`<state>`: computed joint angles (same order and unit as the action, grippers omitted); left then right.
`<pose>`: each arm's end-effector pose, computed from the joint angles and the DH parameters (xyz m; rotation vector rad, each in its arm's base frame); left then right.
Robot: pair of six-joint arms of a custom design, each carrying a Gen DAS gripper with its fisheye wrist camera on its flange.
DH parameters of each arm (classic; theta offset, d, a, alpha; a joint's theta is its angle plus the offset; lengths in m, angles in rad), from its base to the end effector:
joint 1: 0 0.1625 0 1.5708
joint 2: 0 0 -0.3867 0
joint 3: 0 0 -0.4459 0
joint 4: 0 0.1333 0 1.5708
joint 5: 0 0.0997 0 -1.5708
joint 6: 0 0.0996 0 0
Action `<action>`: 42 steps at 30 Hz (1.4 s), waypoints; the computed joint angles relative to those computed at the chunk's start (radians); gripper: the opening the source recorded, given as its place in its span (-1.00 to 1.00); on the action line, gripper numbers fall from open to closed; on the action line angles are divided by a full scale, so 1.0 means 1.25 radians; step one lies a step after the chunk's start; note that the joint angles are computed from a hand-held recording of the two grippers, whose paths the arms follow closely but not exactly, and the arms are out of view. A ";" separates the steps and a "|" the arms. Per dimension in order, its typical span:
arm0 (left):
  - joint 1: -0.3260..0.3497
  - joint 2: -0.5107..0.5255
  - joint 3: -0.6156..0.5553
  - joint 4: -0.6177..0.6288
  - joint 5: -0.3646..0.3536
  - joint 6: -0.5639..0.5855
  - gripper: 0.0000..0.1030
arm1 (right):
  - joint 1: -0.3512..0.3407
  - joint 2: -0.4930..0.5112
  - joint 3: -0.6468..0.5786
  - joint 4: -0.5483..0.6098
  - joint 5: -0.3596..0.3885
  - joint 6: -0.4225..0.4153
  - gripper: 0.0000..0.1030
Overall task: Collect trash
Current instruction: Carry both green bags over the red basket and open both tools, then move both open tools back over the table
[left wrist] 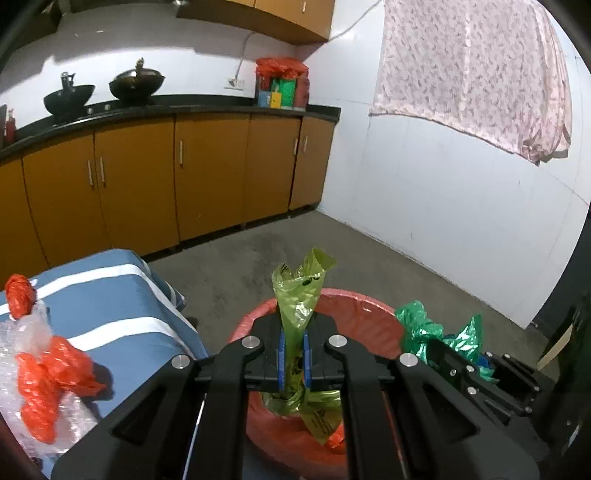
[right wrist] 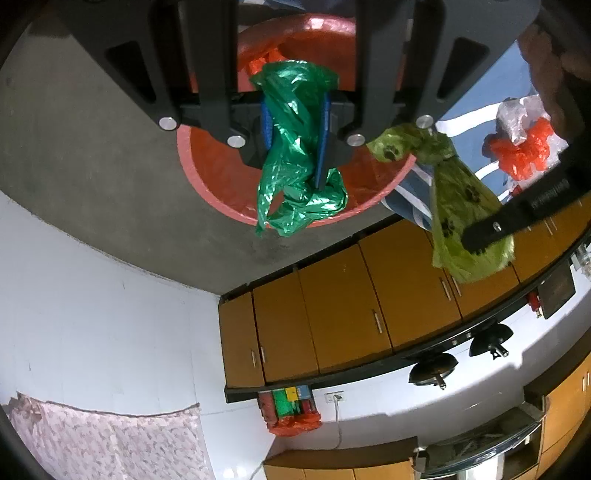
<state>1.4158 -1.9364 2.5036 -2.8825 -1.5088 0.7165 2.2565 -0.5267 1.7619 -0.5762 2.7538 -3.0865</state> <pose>0.0794 -0.3955 0.2785 1.1131 2.4684 -0.9925 0.3167 -0.3222 -0.1660 -0.0059 -2.0480 1.3622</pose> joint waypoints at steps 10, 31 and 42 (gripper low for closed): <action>-0.004 0.084 -0.014 -0.026 0.021 0.000 -0.87 | -0.051 -0.032 0.050 -0.079 -0.059 -0.035 -0.54; 0.060 -0.005 -0.025 0.033 0.024 -0.010 0.21 | 0.008 -0.023 0.051 -0.104 -0.001 -0.065 -0.04; 0.229 -0.159 -0.023 -0.006 -0.033 0.092 0.73 | 0.070 0.104 -0.141 0.100 -0.065 -0.011 -0.04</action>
<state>1.7015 -2.1349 2.4749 -2.8894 -1.5503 0.8316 2.3436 -0.3972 1.5862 -0.4514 2.6729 -3.1005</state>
